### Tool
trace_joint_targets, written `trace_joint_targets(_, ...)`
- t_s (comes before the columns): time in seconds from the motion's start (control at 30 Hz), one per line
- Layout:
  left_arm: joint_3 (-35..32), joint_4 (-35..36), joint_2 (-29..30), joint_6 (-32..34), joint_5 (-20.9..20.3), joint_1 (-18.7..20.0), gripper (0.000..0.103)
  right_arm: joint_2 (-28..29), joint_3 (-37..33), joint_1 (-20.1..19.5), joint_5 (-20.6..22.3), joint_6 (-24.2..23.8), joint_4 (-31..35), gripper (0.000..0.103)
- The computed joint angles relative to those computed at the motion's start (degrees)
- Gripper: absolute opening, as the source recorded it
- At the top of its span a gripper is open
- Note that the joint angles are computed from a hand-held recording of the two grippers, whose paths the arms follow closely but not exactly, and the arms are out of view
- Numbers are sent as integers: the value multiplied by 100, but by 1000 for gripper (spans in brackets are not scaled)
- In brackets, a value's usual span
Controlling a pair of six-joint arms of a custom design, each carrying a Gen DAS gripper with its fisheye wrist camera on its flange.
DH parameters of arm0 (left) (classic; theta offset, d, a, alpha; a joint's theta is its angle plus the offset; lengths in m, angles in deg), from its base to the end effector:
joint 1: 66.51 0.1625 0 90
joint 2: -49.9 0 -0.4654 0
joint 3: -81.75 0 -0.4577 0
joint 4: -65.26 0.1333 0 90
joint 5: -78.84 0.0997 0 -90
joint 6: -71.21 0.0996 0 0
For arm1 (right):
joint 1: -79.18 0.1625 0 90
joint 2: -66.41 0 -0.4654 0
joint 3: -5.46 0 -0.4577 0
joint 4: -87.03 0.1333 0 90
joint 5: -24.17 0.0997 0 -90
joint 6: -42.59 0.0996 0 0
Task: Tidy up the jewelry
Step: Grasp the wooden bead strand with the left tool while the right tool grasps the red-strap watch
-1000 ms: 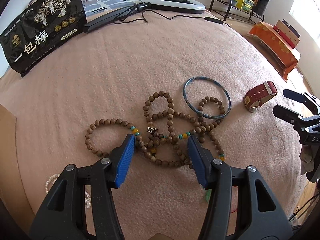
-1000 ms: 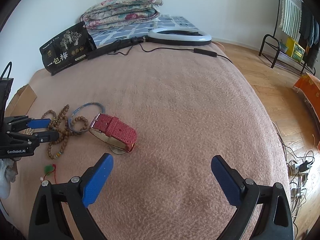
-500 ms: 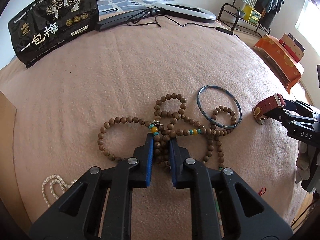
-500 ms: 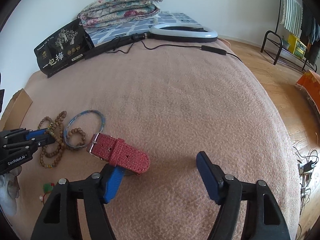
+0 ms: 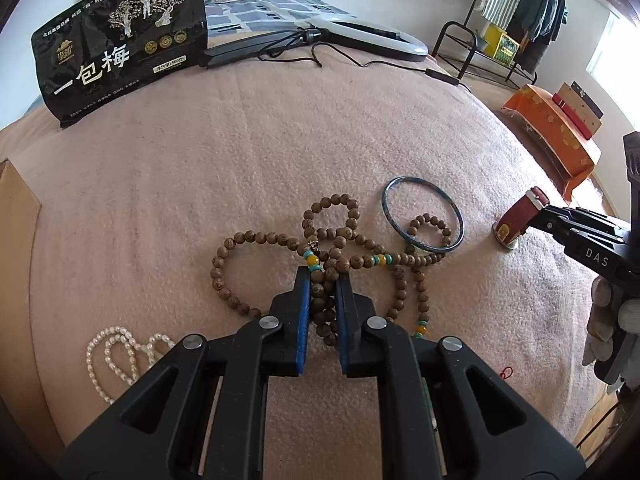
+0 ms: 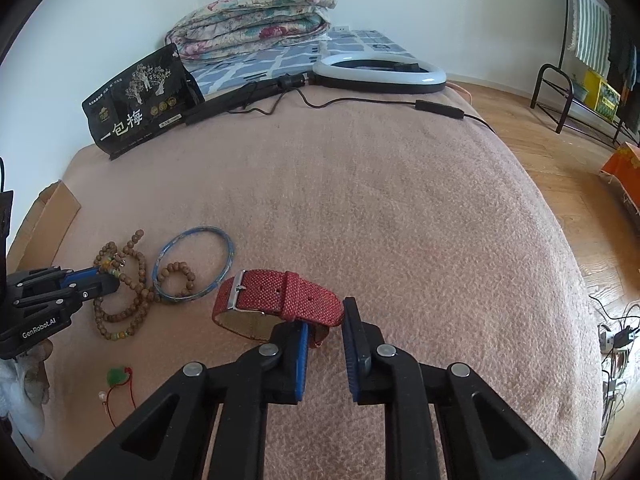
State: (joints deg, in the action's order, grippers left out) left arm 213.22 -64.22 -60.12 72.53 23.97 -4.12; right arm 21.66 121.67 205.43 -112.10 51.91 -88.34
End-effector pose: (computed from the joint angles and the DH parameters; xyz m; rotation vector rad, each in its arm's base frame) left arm -0.0103 -0.4310 0.3858 0.5140 2.5064 -0.5788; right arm 0.3980 -0.4390 0.0133 0.4378 -2.3665 0.6680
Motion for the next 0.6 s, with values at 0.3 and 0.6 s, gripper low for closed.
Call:
trace_joint_targets(0.3, -35, 97, -297, -165, -104, -127, 10, -141, 108, 82, -47, 204, 39, 7)
trace_joint_targets(0.6, -59, 224, -551, -318, -195, -227, 10, -233, 167, 217, -81, 342, 97, 6)
